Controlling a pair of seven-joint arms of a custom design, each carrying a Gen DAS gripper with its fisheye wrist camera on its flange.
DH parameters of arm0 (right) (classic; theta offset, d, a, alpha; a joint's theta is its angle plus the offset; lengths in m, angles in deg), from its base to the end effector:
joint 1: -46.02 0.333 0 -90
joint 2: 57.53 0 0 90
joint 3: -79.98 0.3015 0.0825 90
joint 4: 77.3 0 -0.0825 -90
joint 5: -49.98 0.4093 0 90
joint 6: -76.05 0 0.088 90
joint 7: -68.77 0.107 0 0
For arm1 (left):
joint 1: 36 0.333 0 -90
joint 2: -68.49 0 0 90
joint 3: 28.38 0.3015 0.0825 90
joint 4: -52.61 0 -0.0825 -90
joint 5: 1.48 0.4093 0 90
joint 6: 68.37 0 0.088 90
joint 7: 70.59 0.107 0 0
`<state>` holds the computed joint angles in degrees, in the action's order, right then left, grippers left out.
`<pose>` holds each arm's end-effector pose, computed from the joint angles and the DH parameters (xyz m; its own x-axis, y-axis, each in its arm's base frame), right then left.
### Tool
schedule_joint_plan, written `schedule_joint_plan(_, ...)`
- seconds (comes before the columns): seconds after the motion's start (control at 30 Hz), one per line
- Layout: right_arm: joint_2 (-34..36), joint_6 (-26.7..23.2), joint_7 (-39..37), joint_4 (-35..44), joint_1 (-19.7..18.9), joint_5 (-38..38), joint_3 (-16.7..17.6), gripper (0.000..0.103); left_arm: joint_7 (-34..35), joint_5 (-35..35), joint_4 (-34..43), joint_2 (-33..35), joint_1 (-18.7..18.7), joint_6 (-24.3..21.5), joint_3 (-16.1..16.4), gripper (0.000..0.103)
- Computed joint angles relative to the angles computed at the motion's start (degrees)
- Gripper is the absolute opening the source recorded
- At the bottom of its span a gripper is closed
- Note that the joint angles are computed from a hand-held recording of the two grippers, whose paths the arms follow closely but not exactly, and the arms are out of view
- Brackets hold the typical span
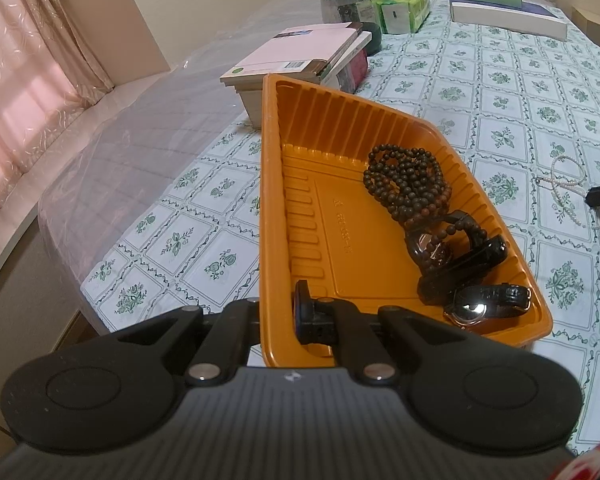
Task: Organize jewelry
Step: 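Move the right tool to the pearl strand and grasp it, then lift the pearl strand high and swing it over the tray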
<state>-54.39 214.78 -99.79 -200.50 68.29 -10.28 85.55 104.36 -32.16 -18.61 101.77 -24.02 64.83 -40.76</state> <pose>0.5216 0.2708 0.3697 -0.4897 -0.8703 -0.0531 -0.6030 0.3820 -0.7003 0.7785 0.0294 0.4764 -0.8218 -0.4849 -0.2992 -0.2175 0.7523 -0.6218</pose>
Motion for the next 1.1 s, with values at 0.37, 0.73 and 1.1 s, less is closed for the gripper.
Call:
schedule_joint_plan(0.37,-6.8,-5.5,0.2,-1.7,0.4,-3.0,2.2,0.002,0.3,-0.2,-0.1,0.0,0.1,0.1,-0.1,0.004)
schedule_joint_plan(0.73,-13.5,-11.9,-7.1,-0.9,-1.6,-6.1,5.2,0.001,0.4,-0.3,-0.3,-0.2,0.0,0.1,-0.1,0.004)
schedule_joint_plan(1.1,-14.7,-10.7,-12.7,1.1,-3.2,-7.4,6.0,0.001,0.4,-0.4,-0.5,-0.4,0.0,0.1,-0.1,0.004)
